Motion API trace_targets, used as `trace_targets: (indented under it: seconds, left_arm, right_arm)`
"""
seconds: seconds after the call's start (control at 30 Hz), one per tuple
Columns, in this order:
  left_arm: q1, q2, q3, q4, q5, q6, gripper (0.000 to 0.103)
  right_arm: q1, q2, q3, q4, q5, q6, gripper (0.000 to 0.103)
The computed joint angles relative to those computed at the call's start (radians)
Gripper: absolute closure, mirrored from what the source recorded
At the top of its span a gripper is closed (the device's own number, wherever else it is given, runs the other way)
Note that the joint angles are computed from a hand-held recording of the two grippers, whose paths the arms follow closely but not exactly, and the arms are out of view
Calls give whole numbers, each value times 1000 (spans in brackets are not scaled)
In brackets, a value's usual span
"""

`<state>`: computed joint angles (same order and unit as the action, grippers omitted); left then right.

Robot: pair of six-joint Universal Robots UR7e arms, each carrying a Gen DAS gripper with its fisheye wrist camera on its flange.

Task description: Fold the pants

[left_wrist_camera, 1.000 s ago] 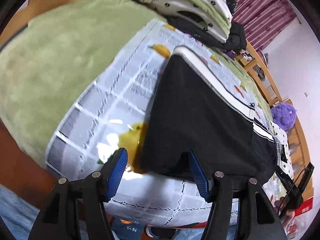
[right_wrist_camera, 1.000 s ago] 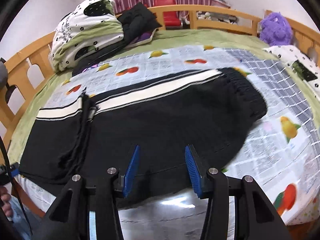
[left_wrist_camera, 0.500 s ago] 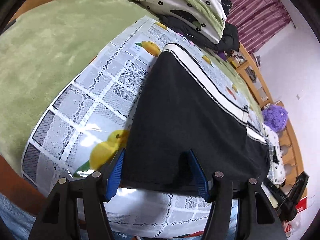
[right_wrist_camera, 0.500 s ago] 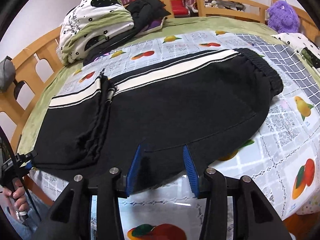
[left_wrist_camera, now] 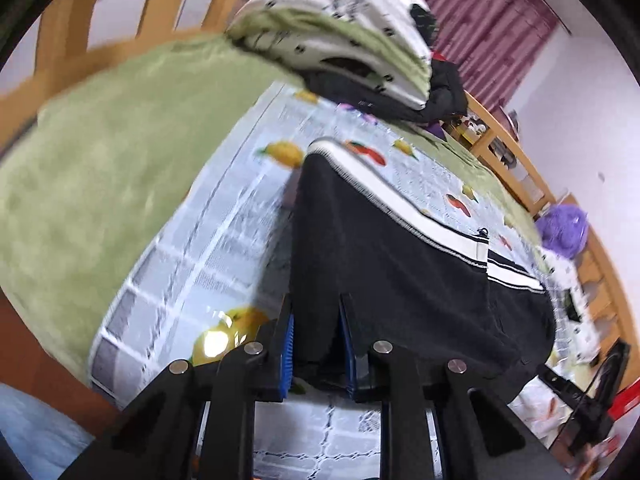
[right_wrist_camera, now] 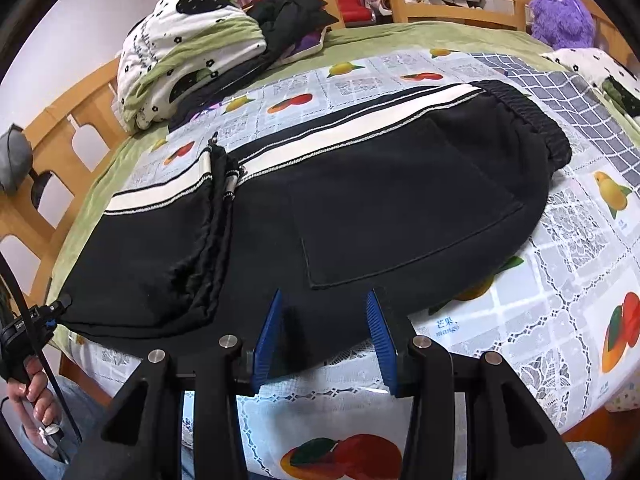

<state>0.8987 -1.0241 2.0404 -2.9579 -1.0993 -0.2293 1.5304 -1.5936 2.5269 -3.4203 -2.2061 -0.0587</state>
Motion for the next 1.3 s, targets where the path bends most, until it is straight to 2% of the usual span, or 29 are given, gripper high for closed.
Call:
trace_targets:
  seconds: [0.27,0.47,0.6,0.73,0.87,1.03,1.13,1.23,1.3]
  left_arm:
    - [-118,11,-41,-4,72,107,87]
    - [-243,87,-90,-17,81,221,88]
    - [-289,141,-125,26,4,237,88]
    - [-314,221,-152,52,-45,255,89]
    - [-305,273,-168,92,-116,220,89]
    - [-280,300,-171,159,-181,198,88]
    - [-275,271,-152,144,-215,200,80]
    - [-256,222,-152,194,-289,201,69]
    - [-257,187,-134,193,-280,205,40]
  right_arm:
    - [-19,-84,50,-87,-6,-95,60]
    - [-99,-207,64,-38,75,-122,60]
    - [-129,-239,68,-44,93,-149,60]
    - [-193,-287,84,-13,174,-128,60]
    - [-240,-300,99,-3,242,-114,60]
    - [-236,-262,94,2,240,-109,60]
    - [-213,-227,77,14,218,-114,60]
    - [-173,-191,47,27,200,-116,60]
    - [-152,-177,22,47,212,-108,60]
